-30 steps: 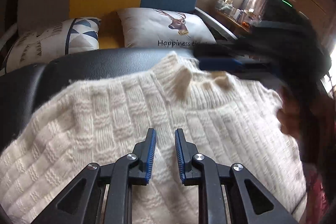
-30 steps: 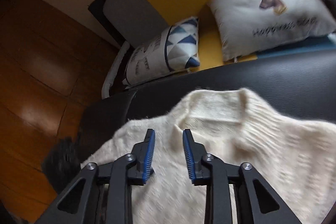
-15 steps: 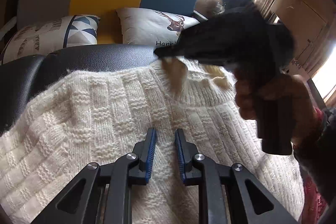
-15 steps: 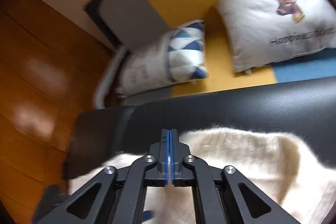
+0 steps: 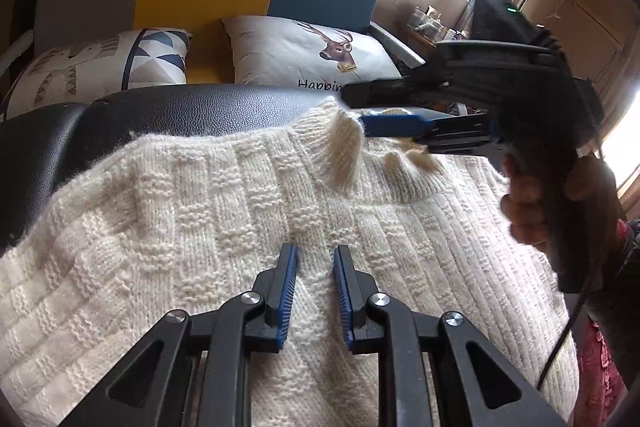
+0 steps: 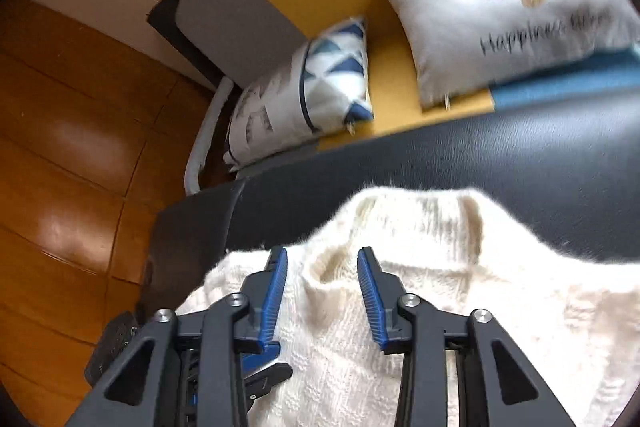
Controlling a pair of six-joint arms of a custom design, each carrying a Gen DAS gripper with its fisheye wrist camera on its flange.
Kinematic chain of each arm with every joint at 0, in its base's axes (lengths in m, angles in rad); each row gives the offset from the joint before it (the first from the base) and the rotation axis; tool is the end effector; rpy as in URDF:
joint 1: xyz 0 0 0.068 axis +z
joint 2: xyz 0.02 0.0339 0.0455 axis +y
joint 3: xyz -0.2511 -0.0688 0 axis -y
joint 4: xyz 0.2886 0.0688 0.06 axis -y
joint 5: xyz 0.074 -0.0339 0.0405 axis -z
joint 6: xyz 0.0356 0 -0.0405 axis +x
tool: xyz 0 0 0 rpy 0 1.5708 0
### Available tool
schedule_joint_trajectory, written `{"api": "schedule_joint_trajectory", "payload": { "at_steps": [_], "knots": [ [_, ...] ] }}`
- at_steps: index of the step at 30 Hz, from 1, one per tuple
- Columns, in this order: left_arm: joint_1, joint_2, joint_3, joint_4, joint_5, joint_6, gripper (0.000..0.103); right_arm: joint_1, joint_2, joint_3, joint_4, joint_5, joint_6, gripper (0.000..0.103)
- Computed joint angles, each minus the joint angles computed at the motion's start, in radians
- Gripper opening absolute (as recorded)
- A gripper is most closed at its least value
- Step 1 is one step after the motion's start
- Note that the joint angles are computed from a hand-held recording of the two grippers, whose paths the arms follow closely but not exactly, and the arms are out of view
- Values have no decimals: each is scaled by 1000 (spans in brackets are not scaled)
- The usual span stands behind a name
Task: Fold clothes
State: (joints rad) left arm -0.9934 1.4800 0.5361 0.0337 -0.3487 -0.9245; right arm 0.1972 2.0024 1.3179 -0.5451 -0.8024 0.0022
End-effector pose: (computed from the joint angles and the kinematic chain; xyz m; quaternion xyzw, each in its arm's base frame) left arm 0.1636 -0.2289 0.0802 -0.0241 0.9330 -0.1672 0.3178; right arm 0.4065 0.1073 0.1125 -0.1543 0.8965 0.3985 0.1172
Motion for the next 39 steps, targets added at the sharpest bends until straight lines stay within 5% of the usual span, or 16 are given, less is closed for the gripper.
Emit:
{"api": "schedule_joint_trajectory", "payload": {
  "at_steps": [2,3,4,5,8,16,24,30,34,39],
  "knots": [
    [-3,-1,4,-11,-6,1,18,32,25,24,-2,35,-3,39],
    [-5,-2,4,-13,-8,2,18,51,23,20,19,52,4,31],
    [-6,-1,6,-15,-10,2,18,75,9,7,51,83,5,6],
    [-7,-2,6,-16,-11,2,18,98,-3,-4,81,115,4,4],
    [-6,-2,6,-16,-10,1,18,135,-38,-41,185,182,21,4],
    [-5,-7,9,-27,-5,3,18,192,-26,-16,177,384,-21,4],
    [5,-17,33,-83,-1,7,18,113,-366,-270,140,439,-128,20],
    [-37,-34,106,-265,-67,-112,19,75,-619,-477,77,584,-242,21],
    [-86,37,198,-432,-130,-163,19,15,-615,-557,69,704,-261,21],
    [-101,89,262,-510,-148,-191,19,-99,-615,-606,90,669,-291,20]
  ]
}}
